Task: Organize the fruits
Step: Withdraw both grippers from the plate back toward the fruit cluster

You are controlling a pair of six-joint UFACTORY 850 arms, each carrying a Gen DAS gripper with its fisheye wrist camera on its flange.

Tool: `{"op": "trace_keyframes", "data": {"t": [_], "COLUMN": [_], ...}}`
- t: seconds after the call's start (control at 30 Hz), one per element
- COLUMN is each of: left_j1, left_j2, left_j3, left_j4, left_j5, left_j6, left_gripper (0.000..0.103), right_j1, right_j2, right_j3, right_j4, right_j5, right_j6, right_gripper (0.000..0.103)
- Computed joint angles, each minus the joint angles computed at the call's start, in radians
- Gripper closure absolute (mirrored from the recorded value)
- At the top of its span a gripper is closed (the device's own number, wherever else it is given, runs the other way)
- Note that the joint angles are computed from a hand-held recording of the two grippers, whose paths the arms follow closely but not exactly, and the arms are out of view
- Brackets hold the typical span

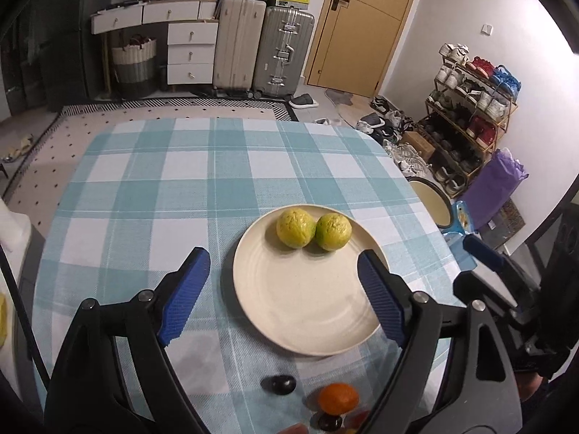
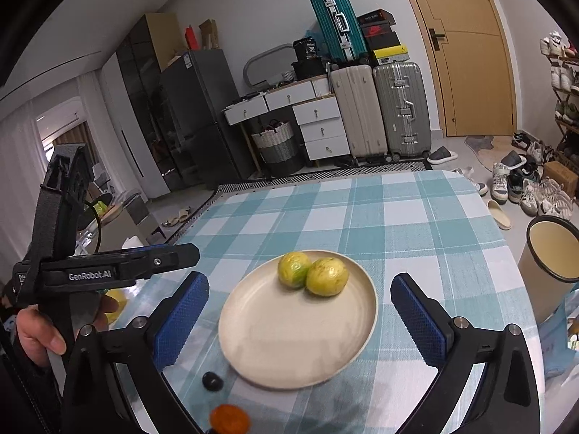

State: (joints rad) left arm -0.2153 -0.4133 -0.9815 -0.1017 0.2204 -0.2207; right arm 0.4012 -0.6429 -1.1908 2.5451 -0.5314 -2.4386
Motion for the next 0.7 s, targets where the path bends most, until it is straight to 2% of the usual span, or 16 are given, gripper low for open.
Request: {"op": "trace_keyframes", "data": {"t": [0.17,0.33,0.47,0.57,0.7], "left_j1": [-0.026,-0.049,-0.065,-0.082,-0.103], "left_j2": [0.046,0.093,0.122,0.147,0.167], "left_j3": [0.07,0.145,0.198,0.247,0.304], "left_j4": [-0.162,-0.248,-0.275,-0.295,-0.297], "left_j5": [0.032,0.087,0.113,0.135,0.169], "left_j6": [0.142,0.204,0.219,0.228,0.228], "left_gripper": [0.02,0.017,0.014,0.003,0.001], "right_j1": [0.014,0.026,0.04,0.052,0.062], "right_j2": [0.042,0.08,0.107,0.12,0.141], "right_j3": [0.063,0.121,0.172,0.199,0.244], "right_j4": [0.053,0.072,0.108,0.136,0.166], "right_j5": [-0.024,-0.052,-0.078,-0.077,-0.087], "right_j6": [-0.062,-0.089,-0.128,-0.158,-0.183], "right_gripper": [0.0,0.0,0.0,0.0,0.0]}}
